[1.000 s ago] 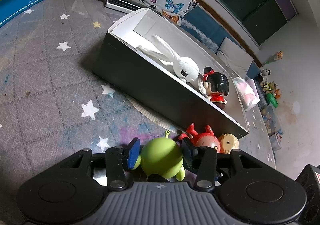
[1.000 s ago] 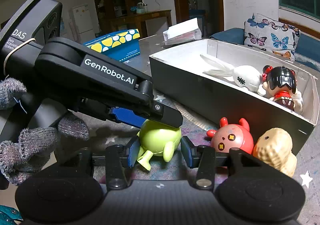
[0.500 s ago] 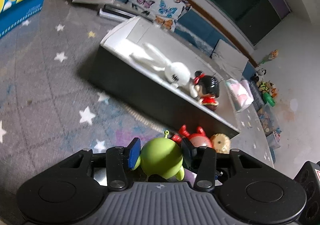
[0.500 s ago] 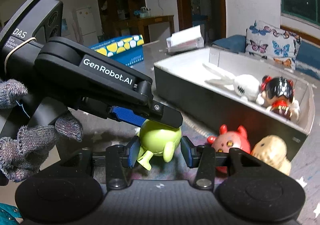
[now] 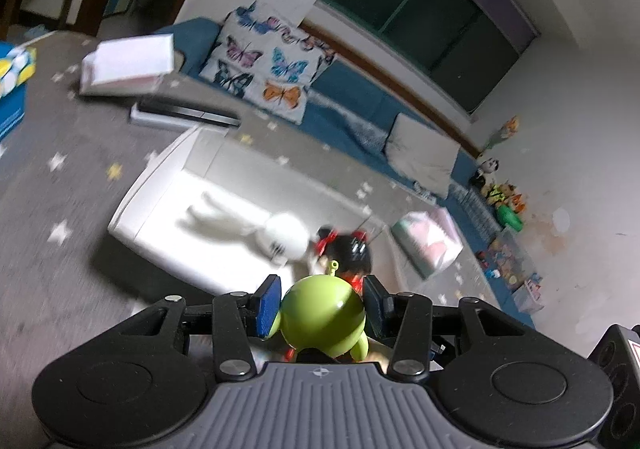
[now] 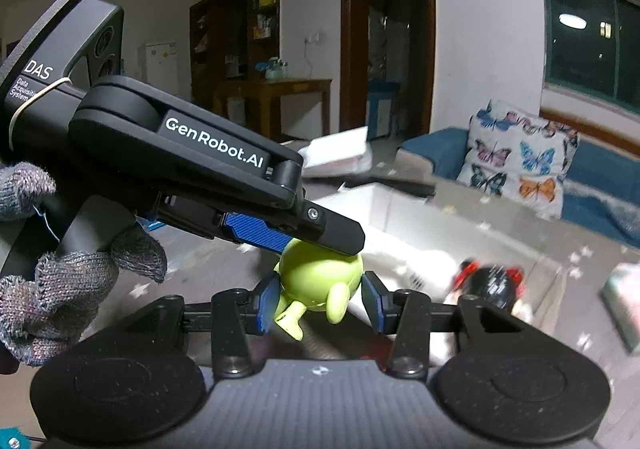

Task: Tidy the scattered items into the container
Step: 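Lift the green toy and carry it over the white box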

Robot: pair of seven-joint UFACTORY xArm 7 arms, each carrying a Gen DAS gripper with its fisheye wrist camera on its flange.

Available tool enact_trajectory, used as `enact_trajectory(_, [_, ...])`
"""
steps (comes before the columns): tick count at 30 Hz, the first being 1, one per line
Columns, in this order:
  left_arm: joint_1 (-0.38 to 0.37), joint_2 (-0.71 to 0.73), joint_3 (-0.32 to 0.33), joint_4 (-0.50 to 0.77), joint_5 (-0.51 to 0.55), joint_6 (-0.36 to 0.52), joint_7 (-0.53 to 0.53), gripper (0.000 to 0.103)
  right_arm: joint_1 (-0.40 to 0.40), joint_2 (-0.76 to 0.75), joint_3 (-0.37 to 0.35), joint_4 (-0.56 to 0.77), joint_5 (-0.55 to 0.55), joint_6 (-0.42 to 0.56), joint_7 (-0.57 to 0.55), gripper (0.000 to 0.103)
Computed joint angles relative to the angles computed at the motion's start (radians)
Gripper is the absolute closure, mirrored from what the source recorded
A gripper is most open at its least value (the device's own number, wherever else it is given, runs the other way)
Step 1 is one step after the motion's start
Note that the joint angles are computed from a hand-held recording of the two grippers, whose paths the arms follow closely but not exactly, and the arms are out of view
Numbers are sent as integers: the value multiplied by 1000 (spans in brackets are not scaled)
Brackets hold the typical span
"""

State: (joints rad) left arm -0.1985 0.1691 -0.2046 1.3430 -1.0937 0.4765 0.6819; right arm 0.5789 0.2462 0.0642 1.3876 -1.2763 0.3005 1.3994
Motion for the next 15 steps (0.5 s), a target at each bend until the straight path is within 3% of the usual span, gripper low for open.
enact_trajectory(7, [-2, 164, -32, 203, 92, 2, -71, 55, -41, 50, -21, 75, 138, -8, -184, 58])
enact_trajectory(15, [16, 344, -73, 377, 266, 44, -233, 55, -99, 154, -8, 150, 455, -19, -499, 59])
